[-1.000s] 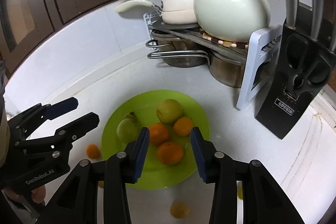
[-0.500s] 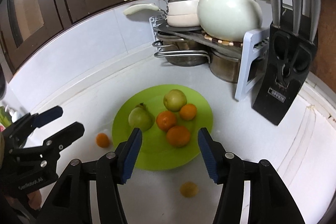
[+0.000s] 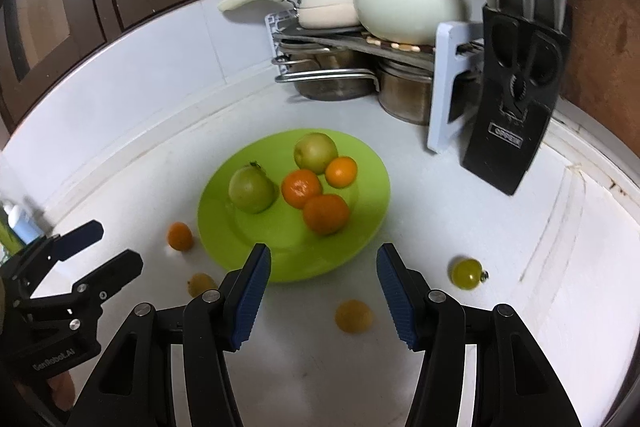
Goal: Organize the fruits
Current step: 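Move both open tools back toward the loose fruits on the counter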
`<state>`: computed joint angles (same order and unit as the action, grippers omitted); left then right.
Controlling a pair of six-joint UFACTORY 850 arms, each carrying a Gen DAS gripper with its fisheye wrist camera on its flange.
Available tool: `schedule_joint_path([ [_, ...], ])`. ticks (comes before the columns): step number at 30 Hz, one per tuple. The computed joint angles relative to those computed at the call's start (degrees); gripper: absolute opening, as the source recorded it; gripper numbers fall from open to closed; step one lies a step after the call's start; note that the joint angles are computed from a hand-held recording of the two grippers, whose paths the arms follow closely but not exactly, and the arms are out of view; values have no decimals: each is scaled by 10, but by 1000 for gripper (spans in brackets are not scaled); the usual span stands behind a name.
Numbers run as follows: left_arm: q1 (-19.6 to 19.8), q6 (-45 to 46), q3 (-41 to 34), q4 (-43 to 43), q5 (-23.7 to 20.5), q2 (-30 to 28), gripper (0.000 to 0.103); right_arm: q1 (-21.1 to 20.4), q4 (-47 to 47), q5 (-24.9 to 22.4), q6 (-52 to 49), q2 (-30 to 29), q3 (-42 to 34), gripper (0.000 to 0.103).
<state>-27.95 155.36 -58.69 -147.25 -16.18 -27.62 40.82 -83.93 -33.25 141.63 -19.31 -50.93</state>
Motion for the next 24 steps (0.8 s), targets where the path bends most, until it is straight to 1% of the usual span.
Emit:
schedule_joint_path([
  [4,-2,-35,-8,33,16,-15,73,2,23,6,-12,-7,2,56],
  [11,-4,-94,-22,93,38,-39,73,-2,53,35,-29,-23,1,56],
  [15,-2,-141,-32,139,46,-53,73,-7,68,47,-41,-32,-2,56],
  [20,-4,-164,-48,164,53,-70,73,-15,73,66,-48,-41,-5,56],
  [24,-6,-194,-61,198,58,-82,70,-21,72,78,-44,-47,-6,56],
])
